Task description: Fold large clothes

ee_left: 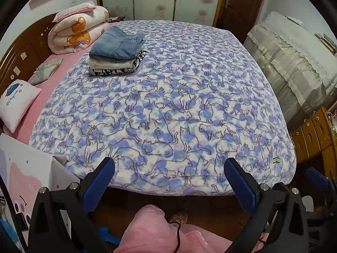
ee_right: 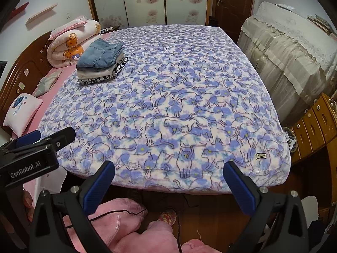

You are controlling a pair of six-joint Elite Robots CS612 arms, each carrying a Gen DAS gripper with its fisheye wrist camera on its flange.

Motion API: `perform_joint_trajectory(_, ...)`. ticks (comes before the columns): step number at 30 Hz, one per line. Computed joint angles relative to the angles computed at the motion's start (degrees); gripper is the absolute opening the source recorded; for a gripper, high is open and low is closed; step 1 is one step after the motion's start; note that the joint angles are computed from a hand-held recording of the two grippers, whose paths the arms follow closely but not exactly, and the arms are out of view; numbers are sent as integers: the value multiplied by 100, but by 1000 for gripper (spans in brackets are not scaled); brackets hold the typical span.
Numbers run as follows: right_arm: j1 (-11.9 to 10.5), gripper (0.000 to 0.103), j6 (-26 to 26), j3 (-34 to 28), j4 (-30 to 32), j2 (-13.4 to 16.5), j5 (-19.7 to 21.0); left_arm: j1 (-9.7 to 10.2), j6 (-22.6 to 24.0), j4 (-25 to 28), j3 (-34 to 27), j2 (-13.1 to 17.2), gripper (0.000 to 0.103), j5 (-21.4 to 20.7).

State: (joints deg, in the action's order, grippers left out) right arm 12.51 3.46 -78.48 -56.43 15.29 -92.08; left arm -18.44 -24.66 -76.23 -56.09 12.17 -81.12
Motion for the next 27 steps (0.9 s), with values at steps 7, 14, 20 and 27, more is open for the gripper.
perform_joint_trajectory(7,-4,103,94,9,-12,14,-18,-10,27,-26,36,-13,103,10)
perform_joint_trajectory(14,-8,103,152,-18,19,35,-27,-10,62,-59,82,-33,103,17)
perform_joint_trajectory(20,-12,103,145,-13,19,33,-28,-9,101,-43,72,-30,103,7)
perform_joint_trajectory(27,-20,103,148,-4,16,32,-26,14,266,-103,128,-51,103,-5)
